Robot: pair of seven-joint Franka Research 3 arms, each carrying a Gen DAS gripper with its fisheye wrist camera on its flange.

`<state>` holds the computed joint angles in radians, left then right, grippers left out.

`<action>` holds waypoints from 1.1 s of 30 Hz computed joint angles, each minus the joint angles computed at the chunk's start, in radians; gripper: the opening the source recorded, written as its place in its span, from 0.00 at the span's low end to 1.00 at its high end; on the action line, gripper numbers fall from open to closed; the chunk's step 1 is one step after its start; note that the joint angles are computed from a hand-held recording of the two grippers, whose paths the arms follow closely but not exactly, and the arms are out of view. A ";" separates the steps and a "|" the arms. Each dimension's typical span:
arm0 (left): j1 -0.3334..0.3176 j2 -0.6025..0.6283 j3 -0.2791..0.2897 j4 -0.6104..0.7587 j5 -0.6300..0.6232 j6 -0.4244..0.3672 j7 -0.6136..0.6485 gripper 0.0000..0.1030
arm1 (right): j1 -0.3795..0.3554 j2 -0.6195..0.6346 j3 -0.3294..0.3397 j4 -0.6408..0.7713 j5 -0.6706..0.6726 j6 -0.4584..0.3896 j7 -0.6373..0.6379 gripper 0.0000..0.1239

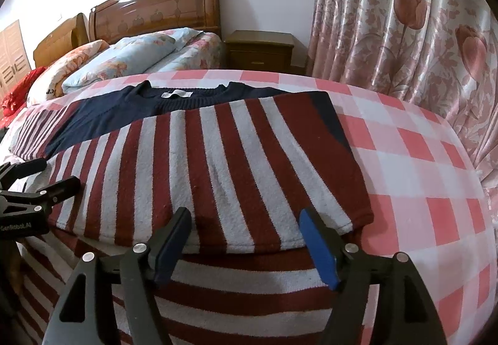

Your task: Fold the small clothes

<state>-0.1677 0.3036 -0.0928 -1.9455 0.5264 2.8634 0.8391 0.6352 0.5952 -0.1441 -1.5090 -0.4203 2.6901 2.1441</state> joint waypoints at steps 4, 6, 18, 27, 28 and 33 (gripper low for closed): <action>0.001 0.001 -0.001 0.000 -0.005 0.002 0.002 1.00 | -0.060 -0.063 0.094 -0.076 0.106 0.059 -0.088 0.59; 0.001 0.001 -0.001 0.000 -0.006 0.003 0.002 1.00 | -0.008 -0.071 0.047 -0.081 0.074 0.039 -0.060 0.59; 0.020 0.004 -0.023 -0.001 -0.051 0.010 0.060 1.00 | 0.090 -0.092 -0.024 -0.097 -0.139 -0.082 0.136 0.59; -0.080 -0.115 0.105 -0.113 0.256 0.033 -0.313 1.00 | 0.116 -0.073 0.014 -0.045 -0.364 -0.144 0.190 0.59; -0.096 -0.137 0.128 -0.126 0.344 0.022 -0.390 1.00 | 0.116 -0.064 0.022 -0.031 -0.377 -0.141 0.178 0.59; 0.006 -0.211 0.081 -0.227 0.337 0.100 -0.419 1.00 | 0.112 -0.001 0.056 0.055 -0.341 -0.133 0.083 0.59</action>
